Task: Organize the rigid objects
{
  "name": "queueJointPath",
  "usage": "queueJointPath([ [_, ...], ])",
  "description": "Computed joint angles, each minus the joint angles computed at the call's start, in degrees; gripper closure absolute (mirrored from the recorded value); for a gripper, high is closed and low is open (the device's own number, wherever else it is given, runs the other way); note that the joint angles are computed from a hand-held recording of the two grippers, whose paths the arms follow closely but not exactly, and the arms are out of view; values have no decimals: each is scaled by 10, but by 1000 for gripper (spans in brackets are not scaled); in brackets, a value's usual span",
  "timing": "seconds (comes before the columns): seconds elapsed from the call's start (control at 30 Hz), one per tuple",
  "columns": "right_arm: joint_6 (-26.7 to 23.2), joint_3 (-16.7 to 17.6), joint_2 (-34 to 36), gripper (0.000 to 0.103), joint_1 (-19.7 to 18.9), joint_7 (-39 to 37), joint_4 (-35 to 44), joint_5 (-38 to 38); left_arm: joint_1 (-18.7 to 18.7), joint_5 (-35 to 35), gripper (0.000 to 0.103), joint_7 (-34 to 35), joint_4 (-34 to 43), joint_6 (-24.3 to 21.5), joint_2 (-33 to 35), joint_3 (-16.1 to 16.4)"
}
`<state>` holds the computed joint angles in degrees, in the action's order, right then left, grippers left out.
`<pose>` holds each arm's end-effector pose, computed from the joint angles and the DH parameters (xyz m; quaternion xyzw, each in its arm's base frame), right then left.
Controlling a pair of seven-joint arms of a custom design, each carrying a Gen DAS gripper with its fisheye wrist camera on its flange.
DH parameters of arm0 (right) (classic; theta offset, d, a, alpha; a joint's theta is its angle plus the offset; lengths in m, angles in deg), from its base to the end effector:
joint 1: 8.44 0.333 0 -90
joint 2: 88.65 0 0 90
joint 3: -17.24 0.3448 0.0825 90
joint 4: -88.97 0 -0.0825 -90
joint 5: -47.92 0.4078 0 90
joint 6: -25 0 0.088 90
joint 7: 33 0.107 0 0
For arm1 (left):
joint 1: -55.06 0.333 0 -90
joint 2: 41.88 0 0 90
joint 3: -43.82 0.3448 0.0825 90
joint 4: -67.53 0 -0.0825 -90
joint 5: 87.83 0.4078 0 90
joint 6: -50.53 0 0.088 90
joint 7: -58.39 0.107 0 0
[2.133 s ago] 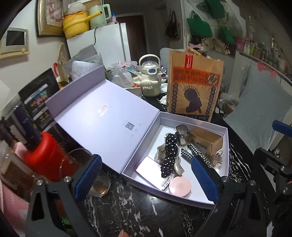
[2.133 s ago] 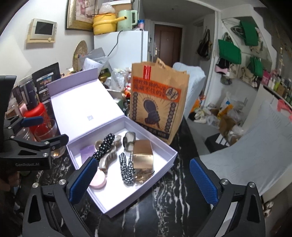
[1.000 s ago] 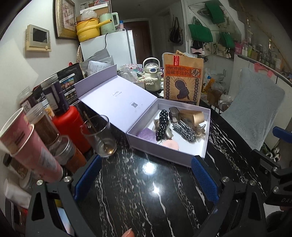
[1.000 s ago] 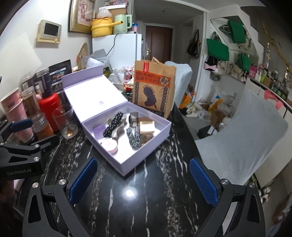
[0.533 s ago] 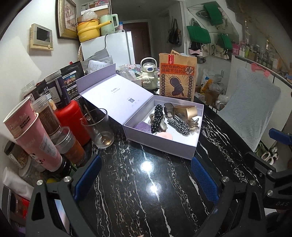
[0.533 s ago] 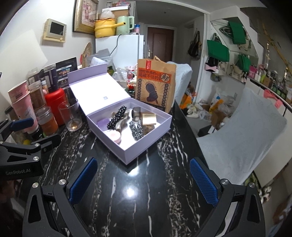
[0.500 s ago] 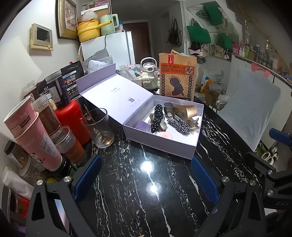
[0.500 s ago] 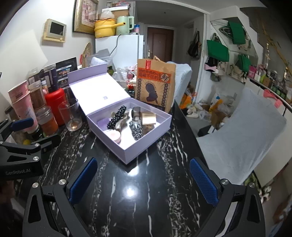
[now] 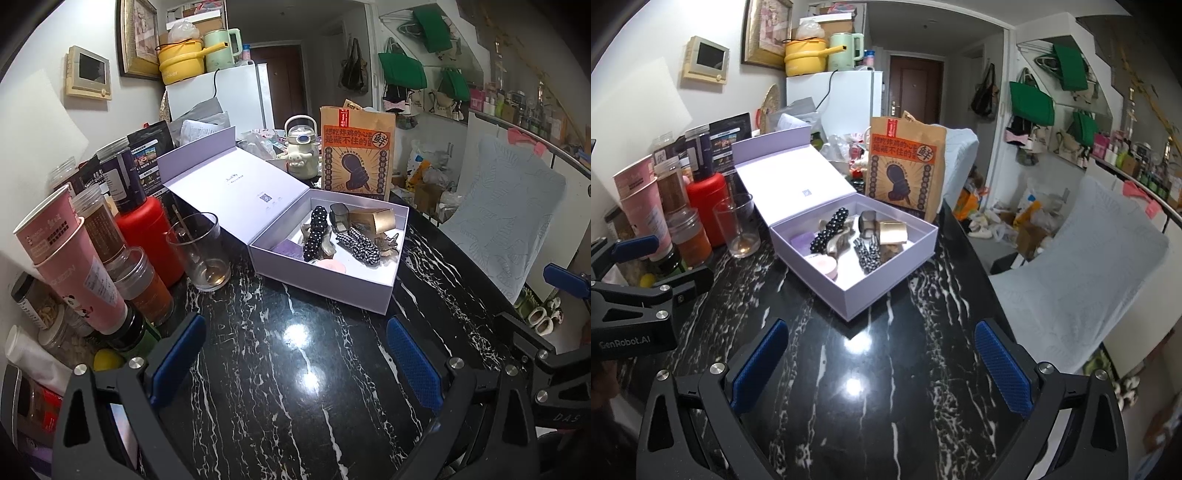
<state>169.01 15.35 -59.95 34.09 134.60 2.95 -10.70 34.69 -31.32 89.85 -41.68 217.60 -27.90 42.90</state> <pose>0.5766 0.5108 0.4464 -0.6559 0.6114 -0.3197 0.3061 0.6079 -0.2914 0.4544 -0.5604 0.7105 -0.3047 0.2973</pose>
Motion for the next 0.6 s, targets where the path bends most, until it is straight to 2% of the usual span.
queueJointPath([
  [0.6,3,7,-25,0,-1,36,-39,-29,6,5,3,-7,-19,1,-13,-13],
])
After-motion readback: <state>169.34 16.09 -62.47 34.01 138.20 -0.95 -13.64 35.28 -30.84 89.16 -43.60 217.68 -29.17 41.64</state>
